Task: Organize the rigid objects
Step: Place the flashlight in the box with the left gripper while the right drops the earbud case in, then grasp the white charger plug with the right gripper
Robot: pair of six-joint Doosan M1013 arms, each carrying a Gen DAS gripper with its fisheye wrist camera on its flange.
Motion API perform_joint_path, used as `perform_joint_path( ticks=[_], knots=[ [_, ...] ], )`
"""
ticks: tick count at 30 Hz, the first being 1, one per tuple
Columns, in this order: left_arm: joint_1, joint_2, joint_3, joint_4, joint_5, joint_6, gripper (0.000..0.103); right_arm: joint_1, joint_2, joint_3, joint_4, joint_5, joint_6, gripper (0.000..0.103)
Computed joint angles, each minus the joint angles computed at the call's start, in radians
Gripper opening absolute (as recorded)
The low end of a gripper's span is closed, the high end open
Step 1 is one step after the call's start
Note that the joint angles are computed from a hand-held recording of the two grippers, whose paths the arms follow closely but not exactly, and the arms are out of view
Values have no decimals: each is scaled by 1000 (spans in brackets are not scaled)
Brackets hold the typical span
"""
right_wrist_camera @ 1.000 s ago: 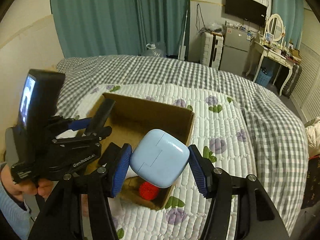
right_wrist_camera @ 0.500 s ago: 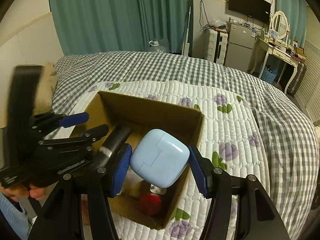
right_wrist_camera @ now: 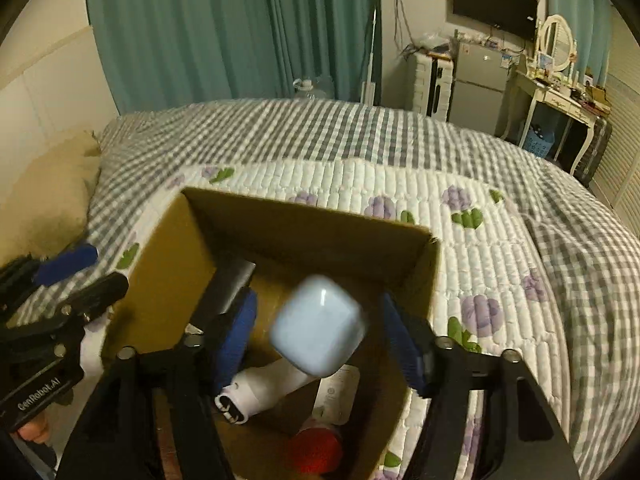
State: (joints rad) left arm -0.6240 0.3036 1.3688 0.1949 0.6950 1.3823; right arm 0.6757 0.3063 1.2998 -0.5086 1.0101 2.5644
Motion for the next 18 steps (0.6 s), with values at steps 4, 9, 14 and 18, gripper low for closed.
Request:
perform_joint_path(
  ticks=[4, 9, 14, 18],
  knots=[
    [-9, -45, 31, 14, -25, -11, 50, 38, -33, -13, -63, 37, 24, 66],
    [-24, -117, 79, 32, -46, -29, 50, 111, -66, -41, -157, 122, 50, 69],
    [-42, -191, 139, 87, -38, -84, 54, 184, -97, -45, -207, 185, 101, 73],
    [-31, -229, 194, 48, -30, -106, 61, 235, -122, 0, -210, 213, 172, 75]
  ],
)
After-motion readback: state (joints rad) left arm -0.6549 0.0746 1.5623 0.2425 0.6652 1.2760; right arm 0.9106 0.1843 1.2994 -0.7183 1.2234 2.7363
